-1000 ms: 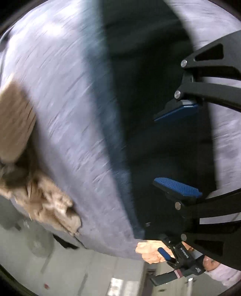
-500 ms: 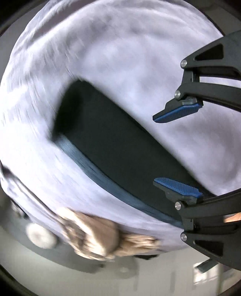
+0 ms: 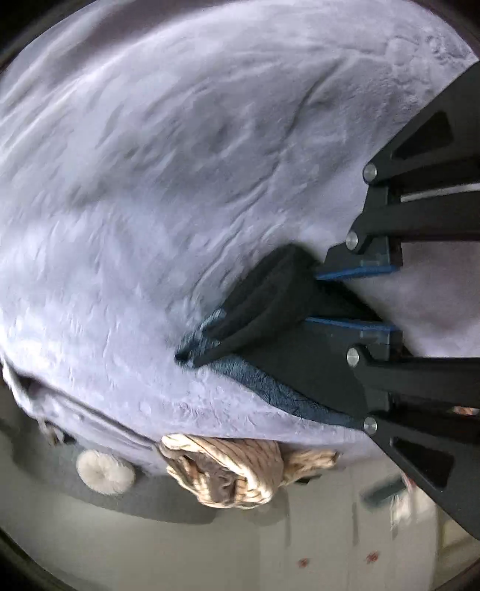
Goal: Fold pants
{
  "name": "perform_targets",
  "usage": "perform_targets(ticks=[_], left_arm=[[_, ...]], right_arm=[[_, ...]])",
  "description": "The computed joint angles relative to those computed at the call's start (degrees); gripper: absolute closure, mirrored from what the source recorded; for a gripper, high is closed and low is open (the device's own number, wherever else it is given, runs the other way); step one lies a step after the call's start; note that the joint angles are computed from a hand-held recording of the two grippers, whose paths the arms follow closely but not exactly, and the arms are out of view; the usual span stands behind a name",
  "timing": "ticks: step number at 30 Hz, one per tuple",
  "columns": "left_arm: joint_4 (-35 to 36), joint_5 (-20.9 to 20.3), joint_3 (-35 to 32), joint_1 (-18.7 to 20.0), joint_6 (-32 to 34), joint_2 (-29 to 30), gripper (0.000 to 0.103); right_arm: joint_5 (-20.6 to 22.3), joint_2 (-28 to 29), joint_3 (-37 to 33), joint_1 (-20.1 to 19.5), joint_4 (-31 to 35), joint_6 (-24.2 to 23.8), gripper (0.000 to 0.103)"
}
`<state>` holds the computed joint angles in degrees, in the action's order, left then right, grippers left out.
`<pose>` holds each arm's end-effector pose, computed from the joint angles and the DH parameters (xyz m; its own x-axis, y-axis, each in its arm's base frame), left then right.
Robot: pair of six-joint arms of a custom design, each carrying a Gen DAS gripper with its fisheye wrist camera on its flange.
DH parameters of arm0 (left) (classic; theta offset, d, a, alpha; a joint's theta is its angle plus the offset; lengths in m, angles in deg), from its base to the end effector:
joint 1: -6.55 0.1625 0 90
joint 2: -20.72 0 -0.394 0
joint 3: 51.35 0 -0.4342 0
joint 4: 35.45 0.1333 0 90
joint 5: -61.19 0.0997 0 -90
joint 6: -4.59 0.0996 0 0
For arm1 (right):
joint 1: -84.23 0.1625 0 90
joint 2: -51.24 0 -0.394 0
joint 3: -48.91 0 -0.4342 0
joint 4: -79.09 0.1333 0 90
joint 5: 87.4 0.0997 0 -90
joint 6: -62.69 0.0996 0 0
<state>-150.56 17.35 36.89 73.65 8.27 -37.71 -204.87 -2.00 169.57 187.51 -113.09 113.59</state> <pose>-0.0744 -0.7032 0.2054 -0.5889 0.3822 -0.7121 0.4265 0.8954 0.1279 0.2079 -0.5004 0.0615 -0.7292 0.6534 -0.2035 0.5980 0.4638 -0.6537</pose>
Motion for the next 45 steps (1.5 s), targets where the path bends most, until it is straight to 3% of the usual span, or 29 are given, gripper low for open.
perform_targets(ticks=[1, 2, 7, 11, 12, 13, 14, 16, 18, 21, 23, 30, 35, 37, 38, 40, 43, 45], left_arm=[[0.2, -0.8, -0.3, 0.4, -1.3, 0.1, 0.0], [0.4, -1.2, -0.5, 0.6, -2.0, 0.1, 0.0], [-2.2, -0.3, 0.7, 0.4, 1.4, -0.3, 0.0], [-1.9, -0.3, 0.5, 0.4, 1.3, 0.2, 0.0], [-0.6, 0.0, 0.1, 0.2, 0.4, 0.3, 0.0], [1.5, 0.3, -0.8, -0.2, -1.1, 0.3, 0.0], [1.1, 0.1, -1.1, -0.7, -1.1, 0.1, 0.0], [-5.1, -1.5, 0.1, -1.5, 2.5, -1.2, 0.0], [-11.0, -0.8, 0.2, -2.0, 5.4, -0.6, 0.0], [-5.3, 2.1, -5.1, -0.1, 1.9, 5.5, 0.0], [-6.1, 1.8, -5.8, 1.1, 1.1, 7.3, 0.0], [-4.8, 0.0, -2.6, -0.5, 5.4, 1.3, 0.0], [-4.5, -5.0, 1.1, -1.4, 5.3, -3.6, 0.001], [-6.5, -4.6, 3.3, -2.1, 5.5, -4.4, 0.014], [-7.3, -4.8, 5.2, -2.8, 4.5, -5.4, 0.015], [-11.3, -4.5, 6.6, -2.2, 5.1, -5.0, 0.015], [-11.1, -2.7, 6.3, 0.7, 4.8, -1.8, 0.011], [-10.4, -2.4, 6.2, 0.3, 3.4, -2.0, 0.011]], right_arm=[[1.3, 0.0, 0.9, -0.3, -1.4, 0.6, 0.05], [3.0, 0.5, 1.9, -0.5, -4.3, 0.0, 0.046], [8.9, 5.5, 0.0, -2.4, -11.4, -5.7, 0.045], [11.7, 10.8, -3.5, -5.0, -18.9, -4.2, 0.045], [12.4, 10.9, -4.1, -5.4, -18.0, -3.4, 0.057], [12.4, 10.3, -4.7, -5.5, -15.7, -2.6, 0.086], [12.7, 9.4, -4.7, -5.3, -15.1, -2.8, 0.088], [12.7, 8.2, -4.2, -3.9, -16.9, -5.6, 0.089], [10.4, 6.4, -3.9, -1.7, -13.7, -10.0, 0.089], [8.9, 6.5, -3.4, -2.2, -11.1, -9.6, 0.089], [10.2, 8.0, -3.1, -4.3, -12.0, -7.0, 0.088], [11.7, 8.9, -3.4, -5.1, -12.9, -6.8, 0.081], [12.6, 9.0, -5.1, -4.4, -11.3, -10.0, 0.073], [12.6, 9.2, -5.8, -4.5, -9.9, -10.7, 0.071], [12.9, 9.4, -5.9, -4.7, -9.7, -10.5, 0.071], [13.4, 10.0, -6.1, -5.2, -10.3, -10.0, 0.071], [12.9, 10.4, -5.7, -5.6, -11.1, -8.7, 0.075], [12.3, 10.2, -5.6, -5.5, -10.3, -7.8, 0.075]])
